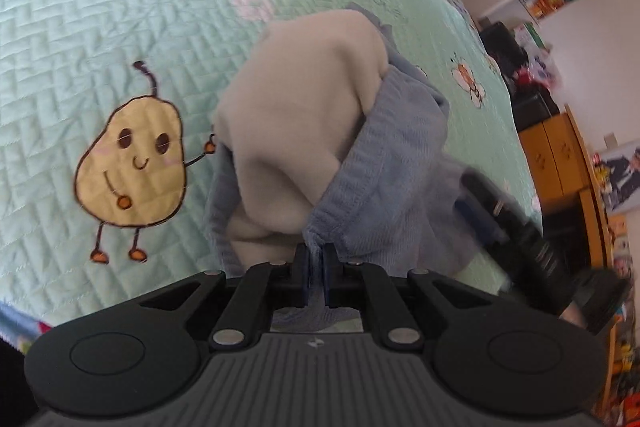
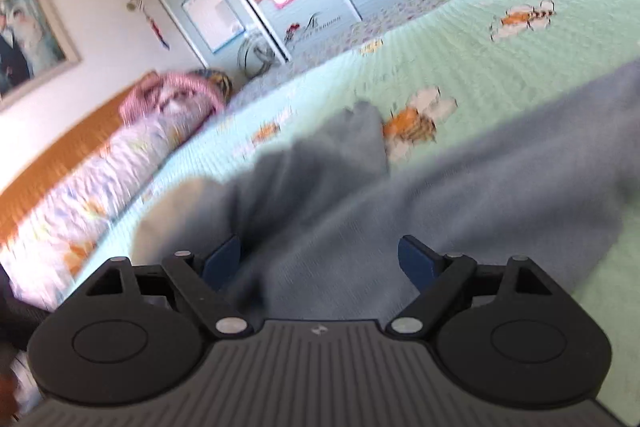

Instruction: Fold clothes

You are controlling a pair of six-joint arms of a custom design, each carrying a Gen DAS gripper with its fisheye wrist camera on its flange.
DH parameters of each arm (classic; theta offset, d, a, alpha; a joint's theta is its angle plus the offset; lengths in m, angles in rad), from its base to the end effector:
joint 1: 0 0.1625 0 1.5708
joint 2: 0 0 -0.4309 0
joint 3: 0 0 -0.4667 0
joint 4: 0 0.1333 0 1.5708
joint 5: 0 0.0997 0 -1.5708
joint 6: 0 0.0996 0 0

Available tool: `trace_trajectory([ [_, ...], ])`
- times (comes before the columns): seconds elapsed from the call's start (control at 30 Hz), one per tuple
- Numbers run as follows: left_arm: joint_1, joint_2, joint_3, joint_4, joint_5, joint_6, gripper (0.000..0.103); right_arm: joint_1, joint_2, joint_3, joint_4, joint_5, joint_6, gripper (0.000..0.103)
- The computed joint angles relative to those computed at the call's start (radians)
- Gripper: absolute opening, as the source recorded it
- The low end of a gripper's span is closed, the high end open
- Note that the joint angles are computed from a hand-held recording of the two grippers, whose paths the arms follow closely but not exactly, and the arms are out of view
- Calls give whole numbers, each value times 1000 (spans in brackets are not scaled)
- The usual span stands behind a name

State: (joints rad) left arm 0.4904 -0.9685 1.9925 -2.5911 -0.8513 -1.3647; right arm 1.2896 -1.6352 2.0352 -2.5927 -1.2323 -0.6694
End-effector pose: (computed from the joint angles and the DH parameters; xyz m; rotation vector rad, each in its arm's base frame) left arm -0.4234 -0.4516 0.0436 -0.3852 2.7050 -0.9642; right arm 0.0106 -0.5629 0.3925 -0.7254 2.8533 -1.0699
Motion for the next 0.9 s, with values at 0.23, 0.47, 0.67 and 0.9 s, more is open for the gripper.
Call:
trace_trajectory([
  [0.23,20,-8,47,-110,-34,66,6,147,181,-159,-65,-155,104,92],
  [0.47,27,-3,50,-137,-55,100,6,261,412,-355,84,-527,103,83],
  [0.67,30,5,38,-119,-59,128,6,195,341,-290,13,-411,111,17],
  [0.9,29,27,5,-122,-79,175,8,91,124,-187,-73,-87,138,15],
])
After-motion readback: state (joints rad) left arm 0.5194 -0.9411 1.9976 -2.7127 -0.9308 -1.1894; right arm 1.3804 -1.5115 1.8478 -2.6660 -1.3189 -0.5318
